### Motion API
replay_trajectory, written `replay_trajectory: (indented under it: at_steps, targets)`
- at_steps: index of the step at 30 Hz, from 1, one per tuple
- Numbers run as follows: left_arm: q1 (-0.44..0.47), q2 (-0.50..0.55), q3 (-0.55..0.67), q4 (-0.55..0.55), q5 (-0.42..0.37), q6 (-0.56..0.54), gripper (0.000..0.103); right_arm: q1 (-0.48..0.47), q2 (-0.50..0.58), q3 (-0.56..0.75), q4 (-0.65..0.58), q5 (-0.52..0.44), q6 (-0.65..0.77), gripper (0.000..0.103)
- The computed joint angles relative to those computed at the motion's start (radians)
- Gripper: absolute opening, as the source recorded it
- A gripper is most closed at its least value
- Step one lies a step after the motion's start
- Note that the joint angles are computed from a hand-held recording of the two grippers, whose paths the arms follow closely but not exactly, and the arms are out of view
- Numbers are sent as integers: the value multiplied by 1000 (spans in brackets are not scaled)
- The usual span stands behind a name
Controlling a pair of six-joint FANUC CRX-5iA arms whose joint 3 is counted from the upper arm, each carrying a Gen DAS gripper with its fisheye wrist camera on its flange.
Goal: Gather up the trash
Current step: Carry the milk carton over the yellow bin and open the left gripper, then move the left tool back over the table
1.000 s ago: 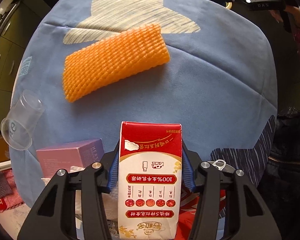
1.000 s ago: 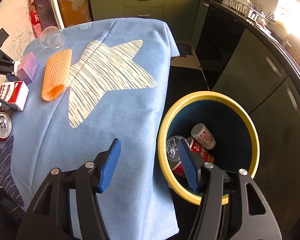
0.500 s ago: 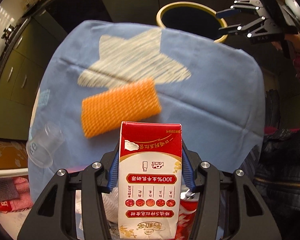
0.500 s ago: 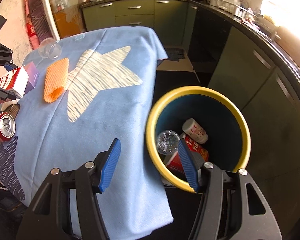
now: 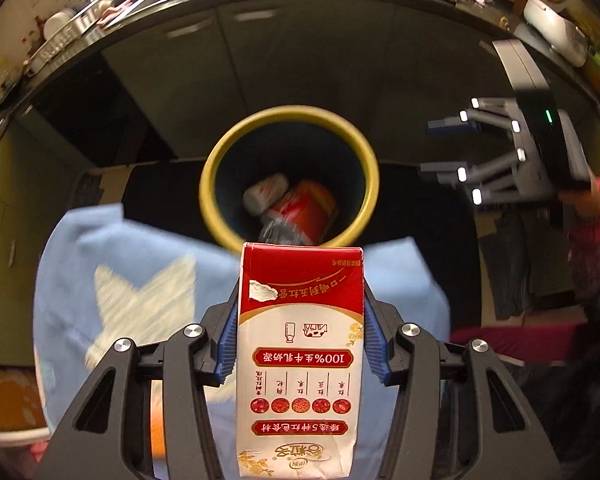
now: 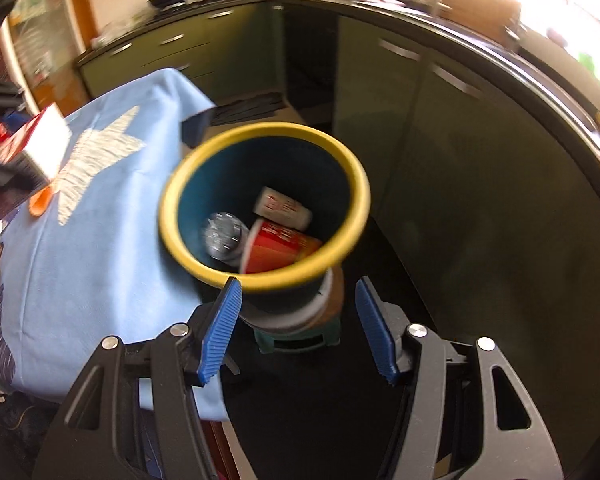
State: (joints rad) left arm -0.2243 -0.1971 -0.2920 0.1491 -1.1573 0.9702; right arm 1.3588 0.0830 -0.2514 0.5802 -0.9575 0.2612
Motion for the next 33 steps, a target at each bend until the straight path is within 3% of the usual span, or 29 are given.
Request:
replay_trajectory:
  at_steps: [7, 9, 11, 15, 21, 26, 28, 33]
  targets:
    - [-126, 256, 189, -27, 85, 100, 51, 2, -82, -121, -1, 25, -109, 56]
    - [-143, 312, 232, -34, 99, 128, 57, 2, -95, -144, -2, 36, -127, 56]
    - [-156, 340, 254, -49, 118, 152, 68, -2, -103, -160, -5, 49, -141, 56]
    - [-146, 323, 239, -17, 126, 139, 68, -10, -111, -179, -3, 76, -150, 57]
    - [-97, 172, 132, 31, 135, 111, 78, -22, -95, -176, -8, 124, -127, 57]
    - [0, -44, -13, 111, 150, 94, 88, -18, -69, -141, -9, 134, -81, 57]
    - [63, -132, -66, 153, 146, 88, 91, -13, -58, -125, -5, 137, -64, 57]
    - [354, -413, -241, 309, 65, -2, 94, 8, -13, -57, -12, 160, 36, 57]
